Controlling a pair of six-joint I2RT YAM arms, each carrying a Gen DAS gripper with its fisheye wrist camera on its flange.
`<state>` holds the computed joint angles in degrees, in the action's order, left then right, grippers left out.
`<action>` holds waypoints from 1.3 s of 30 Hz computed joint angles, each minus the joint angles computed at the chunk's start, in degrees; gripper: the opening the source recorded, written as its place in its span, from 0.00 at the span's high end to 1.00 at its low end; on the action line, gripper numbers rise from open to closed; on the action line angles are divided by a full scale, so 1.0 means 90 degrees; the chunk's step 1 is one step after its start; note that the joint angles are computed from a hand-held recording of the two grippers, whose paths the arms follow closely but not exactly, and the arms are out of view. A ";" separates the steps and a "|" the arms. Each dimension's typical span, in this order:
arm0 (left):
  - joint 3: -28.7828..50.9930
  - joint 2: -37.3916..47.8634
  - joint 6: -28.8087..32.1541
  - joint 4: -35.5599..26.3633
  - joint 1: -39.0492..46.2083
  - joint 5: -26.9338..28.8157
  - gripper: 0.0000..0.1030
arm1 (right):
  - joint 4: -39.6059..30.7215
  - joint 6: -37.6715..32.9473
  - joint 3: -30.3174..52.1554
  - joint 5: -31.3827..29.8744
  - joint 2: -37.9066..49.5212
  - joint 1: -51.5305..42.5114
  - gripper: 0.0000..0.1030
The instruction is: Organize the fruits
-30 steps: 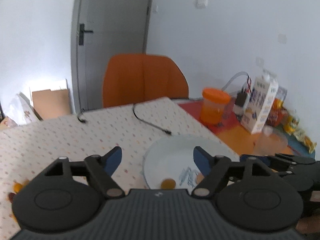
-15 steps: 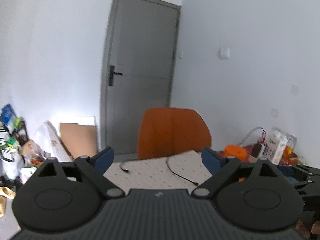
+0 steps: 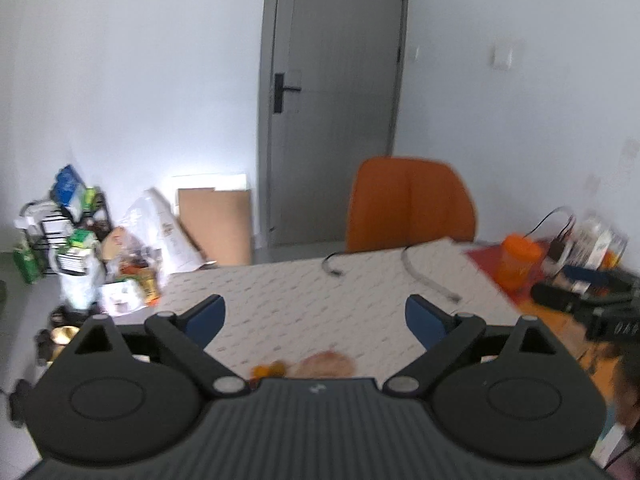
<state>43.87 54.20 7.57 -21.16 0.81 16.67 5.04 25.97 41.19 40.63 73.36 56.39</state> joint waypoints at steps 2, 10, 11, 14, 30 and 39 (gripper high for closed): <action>0.0275 0.0174 0.0407 -0.0407 0.0240 0.0142 0.07 | -0.0187 -0.0007 0.0252 -0.0324 0.0179 -0.0137 0.00; 0.0522 0.0892 0.0973 -0.0903 0.1070 0.0538 0.07 | -0.0344 0.0387 0.0751 -0.1287 0.0916 -0.0344 0.00; 0.0567 0.1004 0.1011 -0.0933 0.1134 0.0571 0.07 | -0.0331 0.0372 0.0842 -0.1470 0.1064 -0.0421 0.00; 0.0782 0.1482 0.1205 -0.1028 0.1259 0.0579 0.07 | -0.0367 0.0521 0.1038 -0.1725 0.1478 -0.0459 0.01; 0.0198 0.3038 0.0844 0.0594 0.1262 0.0770 0.14 | 0.0328 0.1069 0.1476 -0.2519 0.3000 -0.0632 0.25; -0.0017 0.3803 0.0497 0.1459 0.1164 0.0883 0.25 | 0.0850 0.1377 0.1630 -0.2658 0.3638 -0.0655 0.28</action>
<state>43.71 88.43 12.05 -8.03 11.29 24.61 12.69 38.37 55.86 16.71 106.10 50.50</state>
